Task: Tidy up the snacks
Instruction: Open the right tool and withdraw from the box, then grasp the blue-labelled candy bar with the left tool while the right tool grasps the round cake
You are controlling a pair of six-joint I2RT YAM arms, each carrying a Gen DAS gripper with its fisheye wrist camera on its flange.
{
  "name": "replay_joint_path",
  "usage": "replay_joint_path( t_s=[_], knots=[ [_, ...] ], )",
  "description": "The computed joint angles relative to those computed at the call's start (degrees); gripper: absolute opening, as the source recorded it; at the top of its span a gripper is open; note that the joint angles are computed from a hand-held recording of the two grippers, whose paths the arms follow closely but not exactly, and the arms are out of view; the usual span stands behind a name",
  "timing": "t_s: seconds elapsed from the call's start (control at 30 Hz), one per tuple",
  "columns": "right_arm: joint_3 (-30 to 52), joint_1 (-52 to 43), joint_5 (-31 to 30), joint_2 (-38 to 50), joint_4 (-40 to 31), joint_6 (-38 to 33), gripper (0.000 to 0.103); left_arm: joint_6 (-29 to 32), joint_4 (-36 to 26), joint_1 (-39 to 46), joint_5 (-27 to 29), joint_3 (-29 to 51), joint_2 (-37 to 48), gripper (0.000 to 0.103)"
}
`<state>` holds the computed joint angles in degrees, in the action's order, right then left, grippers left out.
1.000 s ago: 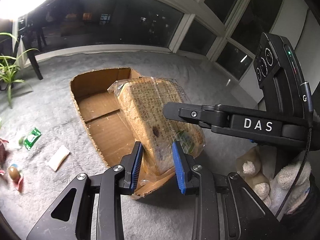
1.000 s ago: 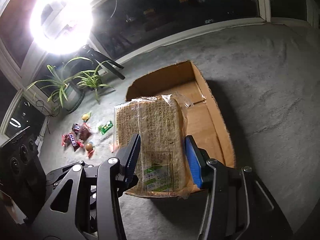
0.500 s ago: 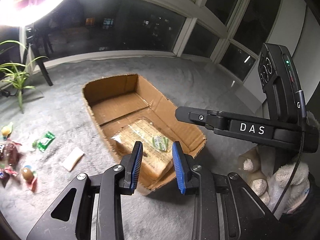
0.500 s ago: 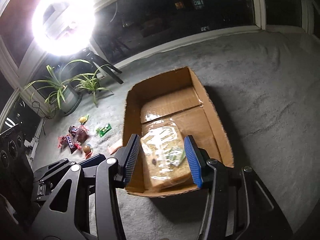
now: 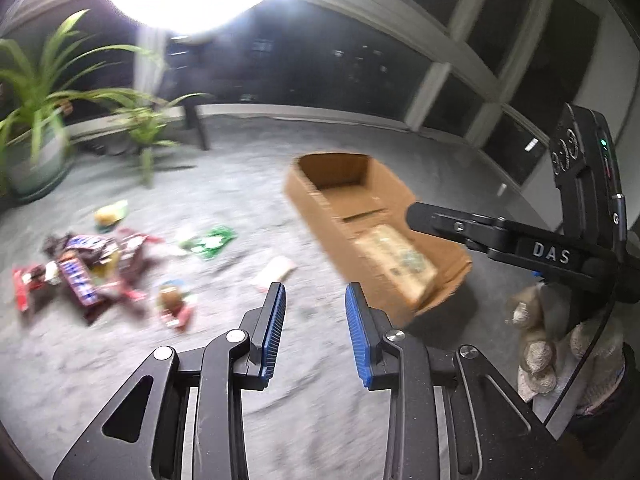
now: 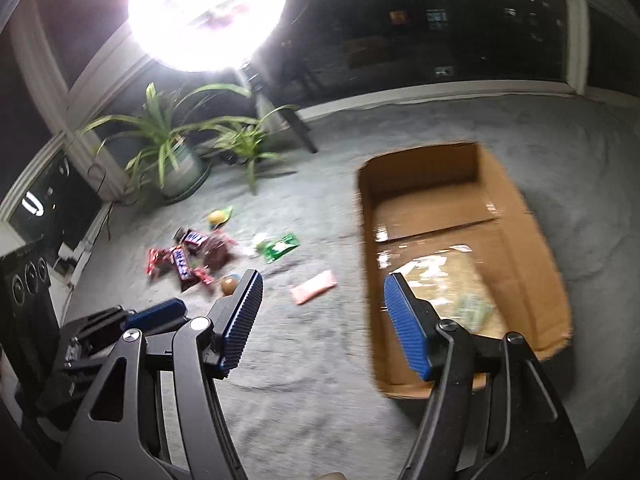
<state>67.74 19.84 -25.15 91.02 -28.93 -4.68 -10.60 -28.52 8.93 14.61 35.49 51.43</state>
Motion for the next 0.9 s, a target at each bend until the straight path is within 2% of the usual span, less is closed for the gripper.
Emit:
replay_joint_path(
  t_s=[0.13,0.23,0.33,0.47,0.6,0.67,0.77,0.9],
  knots=[
    [-0.4,5.9,3.3,1.9,2.2,2.2,0.066,6.6,-3.6,13.3,5.7,-1.1,-1.6,0.039],
    [0.2,10.4,5.9,4.1,3.6,3.2,0.066,11.8,-5.0,22.6,8.4,-1.0,0.2,0.043],
    [1.8,14.1,8.0,7.5,4.7,3.5,0.066,16.7,-5.3,30.7,10.1,-0.4,3.9,0.044],
    [3.7,17.1,8.3,12.5,6.3,4.1,0.066,20.1,-3.1,37.9,11.0,0.4,9.2,0.044],
    [6.0,20.2,10.3,17.1,6.6,4.3,0.066,21.7,0.0,42.3,12.4,1.6,15.8,0.044],
    [7.0,21.6,11.9,18.9,6.7,4.8,0.066,20.6,2.3,43.2,12.7,2.2,19.5,0.044],
    [8.7,22.9,12.5,21.4,6.7,5.8,0.057,18.2,5.4,42.6,12.2,2.7,23.1,0.044],
    [9.9,23.9,13.1,23.5,7.0,6.6,0.056,14.9,9.6,39.1,9.4,3.2,27.2,0.044]
  ],
)
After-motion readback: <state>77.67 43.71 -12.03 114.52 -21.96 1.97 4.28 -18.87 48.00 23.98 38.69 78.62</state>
